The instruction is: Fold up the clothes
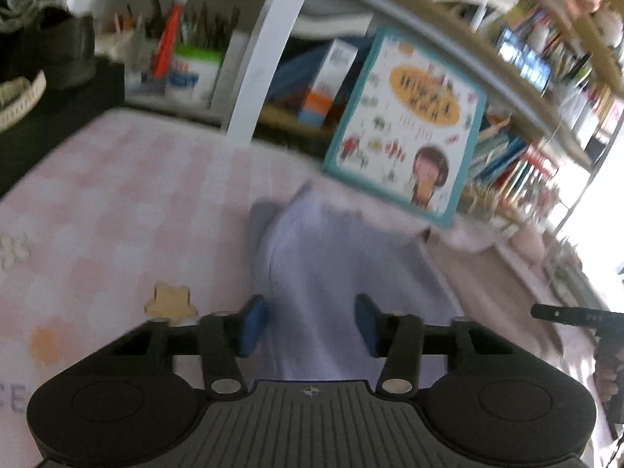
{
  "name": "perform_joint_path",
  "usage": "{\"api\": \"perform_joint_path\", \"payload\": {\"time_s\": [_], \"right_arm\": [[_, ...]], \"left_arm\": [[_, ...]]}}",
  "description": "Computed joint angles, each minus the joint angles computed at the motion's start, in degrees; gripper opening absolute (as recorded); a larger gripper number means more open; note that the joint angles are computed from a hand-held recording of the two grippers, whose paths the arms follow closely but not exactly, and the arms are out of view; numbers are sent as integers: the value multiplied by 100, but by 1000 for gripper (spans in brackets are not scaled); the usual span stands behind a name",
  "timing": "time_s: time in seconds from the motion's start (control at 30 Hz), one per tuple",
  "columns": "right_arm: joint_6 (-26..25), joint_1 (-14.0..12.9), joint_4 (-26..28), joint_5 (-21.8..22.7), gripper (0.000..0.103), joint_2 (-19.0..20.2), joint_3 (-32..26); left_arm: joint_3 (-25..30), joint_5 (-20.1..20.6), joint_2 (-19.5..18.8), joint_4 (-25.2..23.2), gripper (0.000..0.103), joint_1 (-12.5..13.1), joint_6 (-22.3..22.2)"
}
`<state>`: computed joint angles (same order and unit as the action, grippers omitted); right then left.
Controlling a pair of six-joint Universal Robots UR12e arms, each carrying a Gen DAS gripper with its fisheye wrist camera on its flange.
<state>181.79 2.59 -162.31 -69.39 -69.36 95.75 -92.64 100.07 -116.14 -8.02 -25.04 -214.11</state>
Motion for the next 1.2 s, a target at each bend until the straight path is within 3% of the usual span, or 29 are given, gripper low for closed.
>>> {"api": "perform_joint_path", "payload": {"time_s": [0.03, 0.1, 0.2, 0.3, 0.47, 0.57, 0.63, 0.77, 0.9, 0.97, 1.0, 1.03, 1.2], "right_arm": [[20, -1, 114, 27, 28, 4, -4], [158, -41, 73, 240, 21, 0, 58], [274, -95, 101, 389, 13, -88, 139], [190, -198, 352, 694, 12, -265, 298], [-241, -238, 500, 660, 13, -527, 551], [-472, -242, 537, 583, 23, -646, 656], [-611, -170, 245, 251, 32, -633, 660], [-453, -108, -121, 120, 32, -428, 462], [-328, 23, -142, -180, 32, -130, 128], [-278, 50, -154, -200, 25, -25, 28], [-260, 43, -127, -113, 10, 10, -12], [-242, 35, -103, -27, 8, 45, -51], [301, -112, -740, 457, 7, 61, 33]], "left_arm": [[4, 49, -3, -49, 23, -15, 66], [-12, 133, 8, -88, 14, -46, 190], [-118, 49, 74, 52, 12, -61, 188], [-266, 29, 191, 112, 12, -112, 219], [-491, -103, 389, -78, 14, -165, 325], [-489, 144, 406, -123, 25, -212, 485], [-431, 419, 377, -110, 36, -240, 505], [-229, 589, 194, 206, 36, -195, 625], [147, 693, -26, -123, 35, -174, 803], [305, 754, -107, -380, 31, -182, 904], [333, 707, -118, -436, 12, -173, 931], [317, 593, -106, -432, 4, -154, 940], [-70, 639, 75, 661, 4, -199, 855]]}}
